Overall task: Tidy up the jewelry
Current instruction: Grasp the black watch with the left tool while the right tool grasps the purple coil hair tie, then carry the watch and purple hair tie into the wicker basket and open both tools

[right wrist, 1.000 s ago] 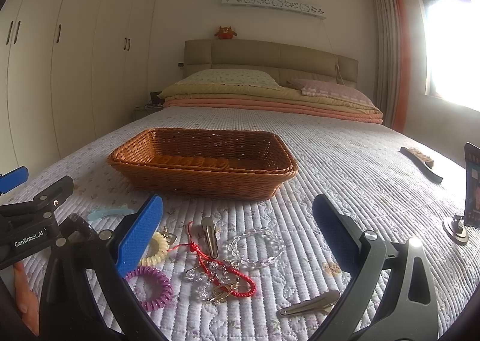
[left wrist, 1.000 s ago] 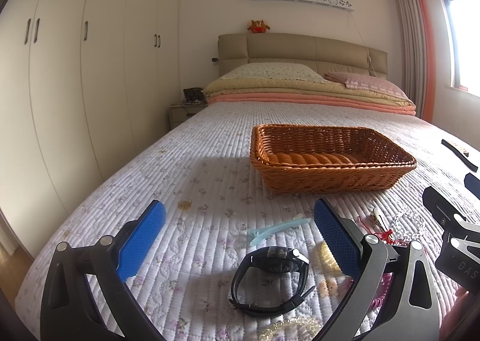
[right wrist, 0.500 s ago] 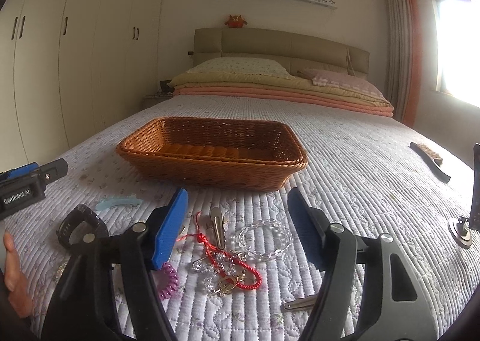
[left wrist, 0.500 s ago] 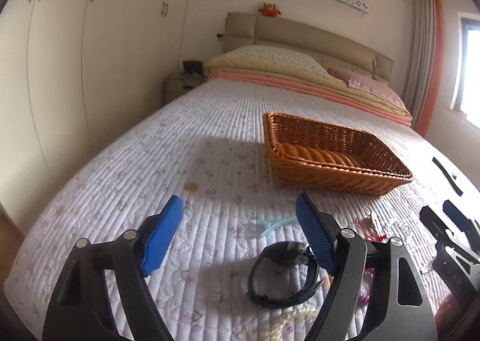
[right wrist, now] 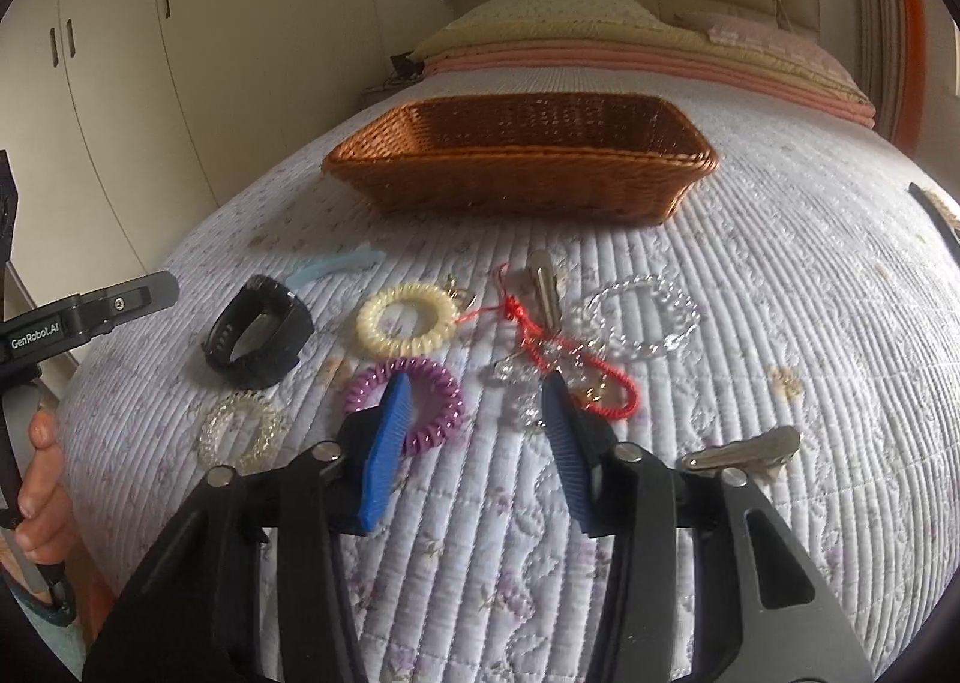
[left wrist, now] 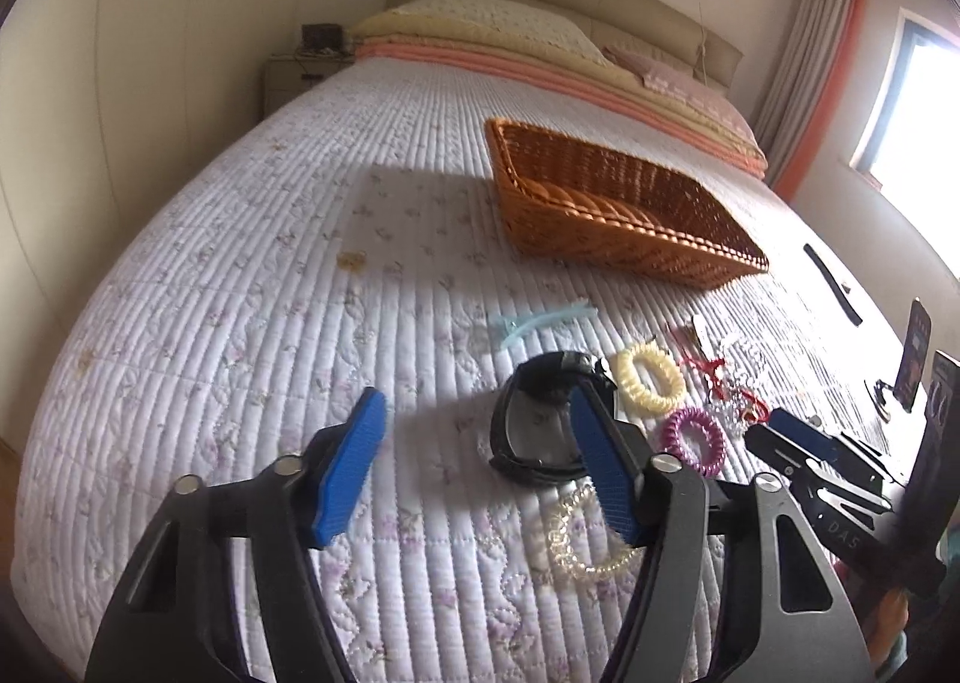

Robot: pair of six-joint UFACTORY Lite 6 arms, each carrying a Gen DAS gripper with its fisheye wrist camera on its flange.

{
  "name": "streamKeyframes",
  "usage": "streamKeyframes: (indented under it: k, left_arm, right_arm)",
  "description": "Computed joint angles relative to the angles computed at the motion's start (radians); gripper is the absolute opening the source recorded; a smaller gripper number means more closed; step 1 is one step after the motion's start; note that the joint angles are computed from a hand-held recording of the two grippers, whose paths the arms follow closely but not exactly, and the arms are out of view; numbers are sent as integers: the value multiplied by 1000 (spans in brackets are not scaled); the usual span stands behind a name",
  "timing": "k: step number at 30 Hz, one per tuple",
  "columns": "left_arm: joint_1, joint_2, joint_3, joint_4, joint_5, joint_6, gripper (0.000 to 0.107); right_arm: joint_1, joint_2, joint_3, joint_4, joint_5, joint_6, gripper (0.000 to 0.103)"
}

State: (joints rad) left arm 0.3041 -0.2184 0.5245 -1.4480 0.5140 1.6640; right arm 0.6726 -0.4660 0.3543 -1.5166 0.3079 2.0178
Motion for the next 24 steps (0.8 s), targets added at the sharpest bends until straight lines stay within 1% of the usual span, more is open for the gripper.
streamKeyframes:
  k: [1,3,6,7,8,11,13,16,17,19,20,22,23,24]
  left_arm:
    - [-16,20,12,8,-13,-15,55]
    - [-43,48,27,-4,-37,-11,53]
    - [-56,92,54,11,-37,-29,53]
    - [-63,116,69,24,-42,-47,53]
    - [-73,135,82,38,-51,-65,53]
    - [-81,175,108,53,-37,-81,53]
    - [-94,205,133,63,-34,-94,53]
    - [-137,246,168,102,-68,-144,52]
    - [-144,259,176,117,-74,-159,49]
    - [-165,294,200,161,-88,-206,22]
    - [-180,312,210,176,-106,-230,18]
    - [-188,310,203,136,-134,-198,7]
    - [-188,310,202,127,-133,-190,6]
    - [-185,309,201,111,-126,-180,6]
  right_arm:
    - [-9,2,1,12,-21,-13,34]
    - [-29,9,12,63,-66,-67,34]
    - [-73,79,50,139,-143,-156,34]
    - [-78,109,67,180,-147,-197,34]
    - [-78,137,81,182,-140,-197,34]
    - [-94,187,111,104,-146,-114,34]
    - [-91,231,142,93,-136,-104,34]
    - [-84,292,182,89,-126,-105,22]
    - [-77,298,193,113,-117,-135,16]
    - [-54,300,196,120,-88,-142,13]
    - [-49,296,192,104,-87,-124,13]
    - [-45,287,187,91,-89,-110,11]
    - [-67,268,182,127,-104,-162,11]
    - [-66,256,178,136,-100,-172,11]
